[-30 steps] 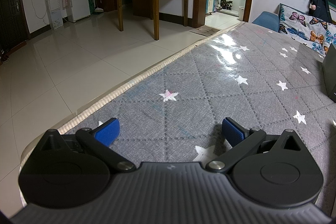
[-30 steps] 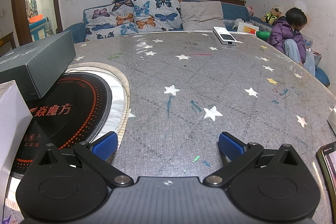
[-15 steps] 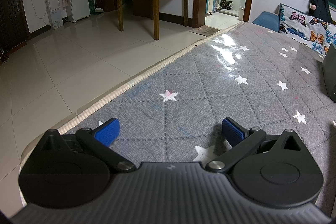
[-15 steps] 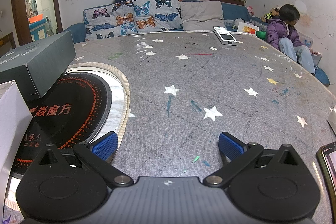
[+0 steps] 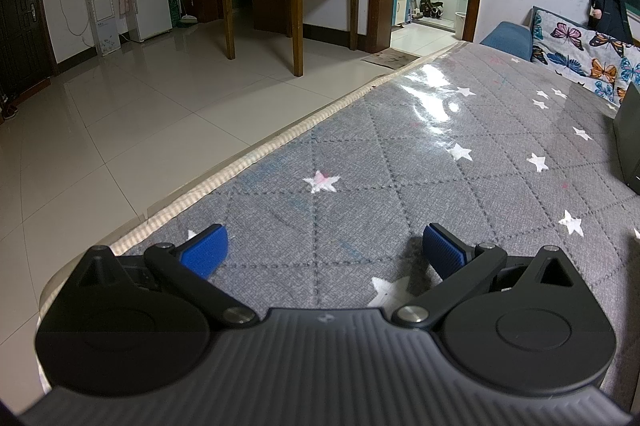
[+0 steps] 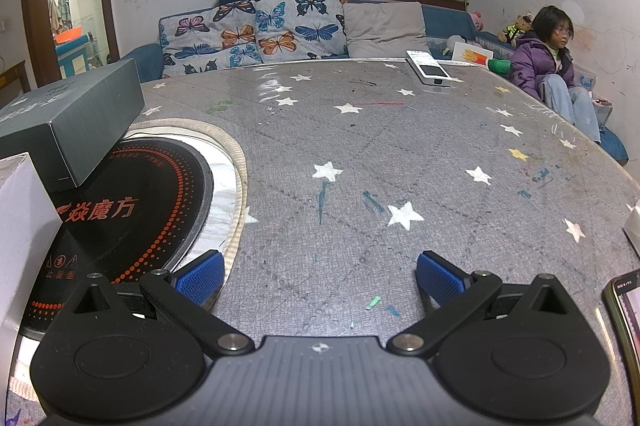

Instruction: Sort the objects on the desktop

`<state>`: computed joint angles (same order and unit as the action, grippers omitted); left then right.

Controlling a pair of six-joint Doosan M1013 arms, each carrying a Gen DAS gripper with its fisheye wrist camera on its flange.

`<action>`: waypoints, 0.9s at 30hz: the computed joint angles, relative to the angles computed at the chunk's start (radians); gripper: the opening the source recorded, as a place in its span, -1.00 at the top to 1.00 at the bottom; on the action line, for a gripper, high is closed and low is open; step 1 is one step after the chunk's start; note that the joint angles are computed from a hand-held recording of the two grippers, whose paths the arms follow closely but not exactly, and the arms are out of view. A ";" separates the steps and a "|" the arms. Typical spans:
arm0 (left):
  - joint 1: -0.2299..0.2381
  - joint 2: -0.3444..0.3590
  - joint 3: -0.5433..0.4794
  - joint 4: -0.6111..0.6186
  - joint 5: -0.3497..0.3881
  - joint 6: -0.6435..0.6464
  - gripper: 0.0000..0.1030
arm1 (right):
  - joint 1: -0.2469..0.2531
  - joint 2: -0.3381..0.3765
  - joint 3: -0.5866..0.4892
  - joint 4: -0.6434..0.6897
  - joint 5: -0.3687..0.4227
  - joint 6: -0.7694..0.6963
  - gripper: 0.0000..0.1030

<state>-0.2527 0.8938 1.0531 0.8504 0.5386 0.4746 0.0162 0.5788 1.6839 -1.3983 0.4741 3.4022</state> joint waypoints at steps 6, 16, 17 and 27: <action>0.000 0.001 -0.001 0.000 0.001 0.001 -1.00 | 0.000 -0.002 0.002 0.000 0.000 0.001 -1.00; -0.001 0.001 -0.002 0.001 0.002 0.003 -1.00 | 0.016 -0.006 -0.001 0.000 0.007 -0.005 -1.00; -0.001 0.002 -0.002 -0.003 0.000 0.009 -1.00 | 0.023 -0.006 -0.003 -0.012 0.020 -0.008 -1.00; -0.004 -0.021 0.031 0.027 -0.022 -0.007 -1.00 | 0.075 -0.018 -0.023 -0.053 0.054 -0.082 -1.00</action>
